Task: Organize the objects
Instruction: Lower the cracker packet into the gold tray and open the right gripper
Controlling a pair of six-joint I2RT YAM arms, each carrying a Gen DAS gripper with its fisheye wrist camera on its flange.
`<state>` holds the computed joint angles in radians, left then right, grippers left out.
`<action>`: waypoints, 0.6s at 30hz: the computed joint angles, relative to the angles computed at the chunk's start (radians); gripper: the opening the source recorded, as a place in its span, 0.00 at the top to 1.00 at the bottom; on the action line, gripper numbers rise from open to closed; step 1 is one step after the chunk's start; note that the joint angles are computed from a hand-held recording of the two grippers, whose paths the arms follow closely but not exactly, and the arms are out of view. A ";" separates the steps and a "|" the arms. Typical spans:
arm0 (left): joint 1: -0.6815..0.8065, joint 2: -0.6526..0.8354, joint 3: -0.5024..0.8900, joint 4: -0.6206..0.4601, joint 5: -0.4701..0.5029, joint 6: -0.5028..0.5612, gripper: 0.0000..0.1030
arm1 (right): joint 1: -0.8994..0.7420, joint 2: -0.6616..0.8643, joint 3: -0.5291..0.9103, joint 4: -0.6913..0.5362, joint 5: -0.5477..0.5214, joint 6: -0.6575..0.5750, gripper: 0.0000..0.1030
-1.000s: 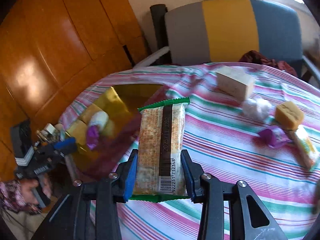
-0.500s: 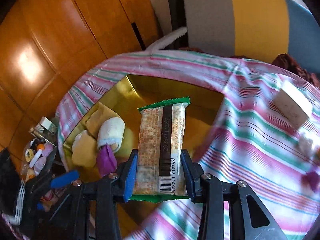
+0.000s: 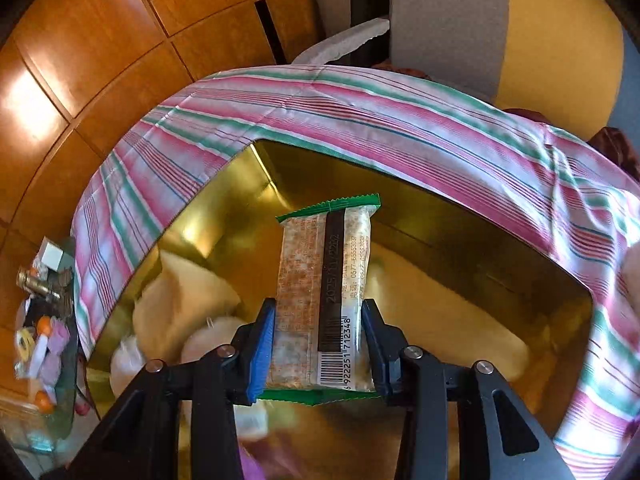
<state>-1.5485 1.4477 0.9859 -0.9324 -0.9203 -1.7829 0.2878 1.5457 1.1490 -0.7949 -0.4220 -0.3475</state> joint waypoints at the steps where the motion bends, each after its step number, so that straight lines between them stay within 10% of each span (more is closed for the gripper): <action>1: 0.001 -0.007 -0.007 -0.001 0.000 -0.011 0.57 | 0.011 0.002 -0.008 0.024 -0.002 0.017 0.57; 18: 0.007 -0.040 -0.054 0.023 0.019 -0.072 0.53 | -0.119 -0.183 -0.074 -0.026 -0.071 -0.086 0.47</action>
<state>-1.5412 1.4081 0.9317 -0.9093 -0.9017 -1.8551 0.1693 1.3629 1.0754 -0.8214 -0.4926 -0.4336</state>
